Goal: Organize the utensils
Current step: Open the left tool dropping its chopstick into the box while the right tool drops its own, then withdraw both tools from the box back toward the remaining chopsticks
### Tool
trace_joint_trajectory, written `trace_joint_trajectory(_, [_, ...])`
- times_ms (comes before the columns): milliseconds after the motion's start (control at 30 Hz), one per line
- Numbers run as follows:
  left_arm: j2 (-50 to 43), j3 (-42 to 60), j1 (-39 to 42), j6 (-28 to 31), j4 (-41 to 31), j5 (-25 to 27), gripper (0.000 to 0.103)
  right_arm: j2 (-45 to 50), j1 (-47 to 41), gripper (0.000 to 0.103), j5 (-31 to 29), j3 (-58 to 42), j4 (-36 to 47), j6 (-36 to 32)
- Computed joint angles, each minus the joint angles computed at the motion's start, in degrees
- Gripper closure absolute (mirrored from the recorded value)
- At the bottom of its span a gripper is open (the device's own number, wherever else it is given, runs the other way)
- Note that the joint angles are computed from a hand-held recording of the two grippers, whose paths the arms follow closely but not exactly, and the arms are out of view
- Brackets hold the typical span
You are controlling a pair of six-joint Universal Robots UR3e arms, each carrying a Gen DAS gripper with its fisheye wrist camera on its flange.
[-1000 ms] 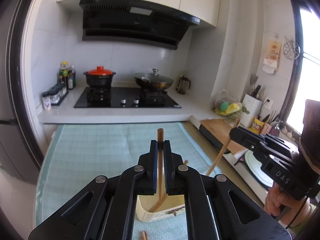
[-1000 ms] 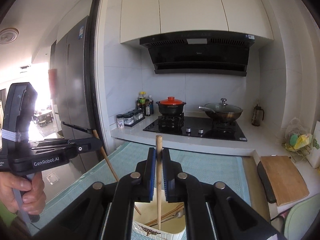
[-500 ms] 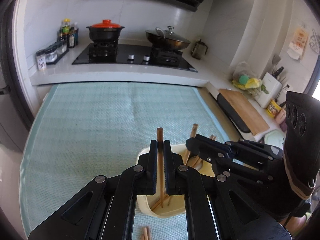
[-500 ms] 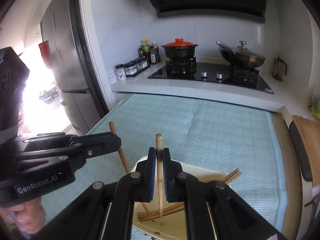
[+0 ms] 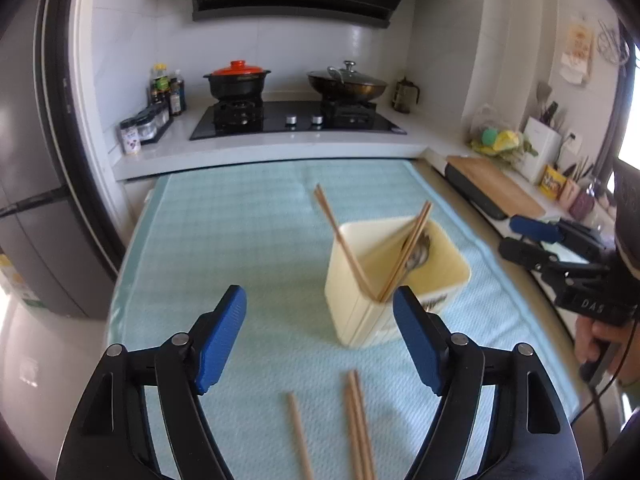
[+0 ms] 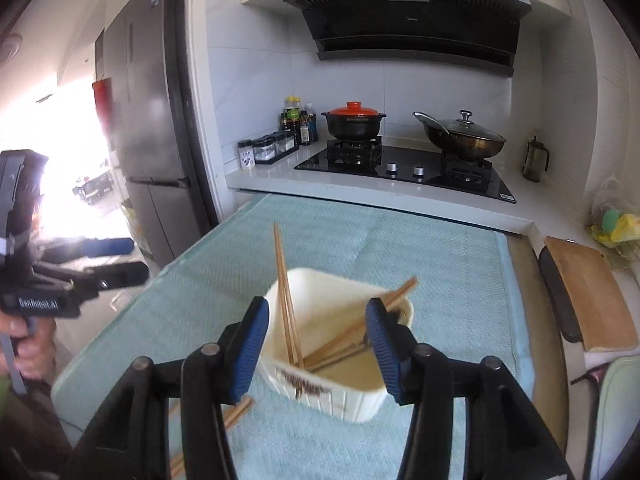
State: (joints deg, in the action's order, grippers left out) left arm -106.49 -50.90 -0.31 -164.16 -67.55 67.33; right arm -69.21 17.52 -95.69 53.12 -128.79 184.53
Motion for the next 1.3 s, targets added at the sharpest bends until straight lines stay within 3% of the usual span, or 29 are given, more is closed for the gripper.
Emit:
trace_joint_trajectory(133, [18.25, -24.00, 5.32, 6.11, 1.65, 1.37, 0.022, -12.96, 8.24, 0.044, -11.53, 24.00, -7.69, -1.86])
trace_joint_trajectory(200, [27.62, -36.00, 9.15, 7.69, 3.08, -0.71, 0.021, -17.15, 15.19, 0.043, -21.74, 36.00, -14.17, 0.31])
trace_joint_trajectory(300, [39.39, -50.36, 13.48, 8.63, 6.62, -2.53, 0.020, -20.24, 23.82, 0.044, -31.55, 49.25, -20.40, 7.82])
trace_joint_trajectory(433, [48.53, -59.42, 16.34, 5.75, 7.08, -3.93, 0.016, -23.42, 28.69, 0.044, -31.18, 57.65, -19.76, 23.00])
trace_joint_trajectory(567, [52.99, -63.63, 20.55, 4.53, 5.44, -10.21, 0.015, -22.35, 31.82, 0.043, -30.34, 58.51, -18.37, 26.13])
trace_joint_trajectory(767, [51.24, -66.92, 14.76, 0.56, 14.65, -4.93, 0.015, -19.05, 35.35, 0.043, -33.56, 54.49, -17.19, 26.90])
trace_joint_trajectory(900, [55.29, -69.77, 17.28, 1.97, 12.84, -8.88, 0.015, -17.62, 36.09, 0.043, -34.06, 52.73, -17.12, 27.84])
trace_joint_trajectory(1300, [56.79, -76.15, 16.94, -1.33, 21.21, -9.16, 0.015, -16.51, 34.40, 0.041, -33.71, 50.70, -9.50, 33.52])
